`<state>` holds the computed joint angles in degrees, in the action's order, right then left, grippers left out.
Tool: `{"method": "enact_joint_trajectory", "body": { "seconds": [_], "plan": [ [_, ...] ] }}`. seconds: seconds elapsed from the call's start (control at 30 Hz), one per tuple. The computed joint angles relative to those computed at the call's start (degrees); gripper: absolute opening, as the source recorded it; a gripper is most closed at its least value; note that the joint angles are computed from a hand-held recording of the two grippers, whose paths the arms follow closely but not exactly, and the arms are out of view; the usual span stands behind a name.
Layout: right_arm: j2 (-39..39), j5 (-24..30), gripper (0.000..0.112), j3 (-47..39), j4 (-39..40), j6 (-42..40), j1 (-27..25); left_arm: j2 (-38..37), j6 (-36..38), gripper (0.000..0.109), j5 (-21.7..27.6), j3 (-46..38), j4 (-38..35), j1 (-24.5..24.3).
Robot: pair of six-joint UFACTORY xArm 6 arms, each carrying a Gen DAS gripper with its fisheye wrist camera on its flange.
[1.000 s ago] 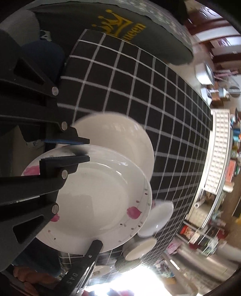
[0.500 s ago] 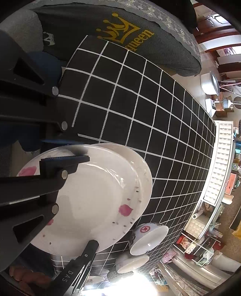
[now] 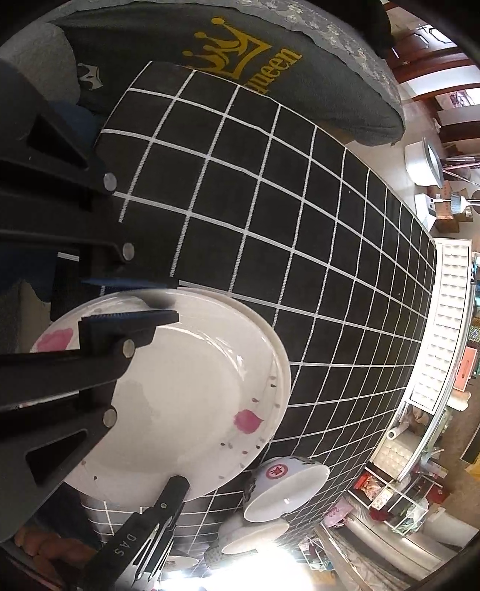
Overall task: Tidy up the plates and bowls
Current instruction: 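Lift the pink-petal plate and lower it onto the plain white plate, then open the left gripper and withdraw it from the plate stack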
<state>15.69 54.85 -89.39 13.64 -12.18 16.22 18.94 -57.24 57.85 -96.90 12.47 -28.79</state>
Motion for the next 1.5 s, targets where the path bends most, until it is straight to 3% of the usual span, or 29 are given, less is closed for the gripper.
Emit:
{"method": "enact_joint_trajectory", "body": {
  "seconds": [0.63,0.9,1.2,1.5],
  "plan": [
    [0.05,-1.08,0.016,-0.03,0.17,-0.93,-0.04,-0.86,-0.88,0.009,-0.94,0.84,1.72,0.28],
    [-4.71,-3.51,0.016,3.49,2.49,-2.76,-0.94,-2.8,-2.09,0.009,1.05,-0.65,5.1,-1.82],
    [-12.22,-5.63,0.016,7.95,6.14,-5.47,-3.9,0.02,-1.57,0.009,4.64,-10.92,9.29,-6.31],
    [-19.67,-6.86,0.016,12.06,8.76,-7.87,-8.45,9.09,2.35,0.009,8.79,-29.17,10.78,-11.95]
  ]
}}
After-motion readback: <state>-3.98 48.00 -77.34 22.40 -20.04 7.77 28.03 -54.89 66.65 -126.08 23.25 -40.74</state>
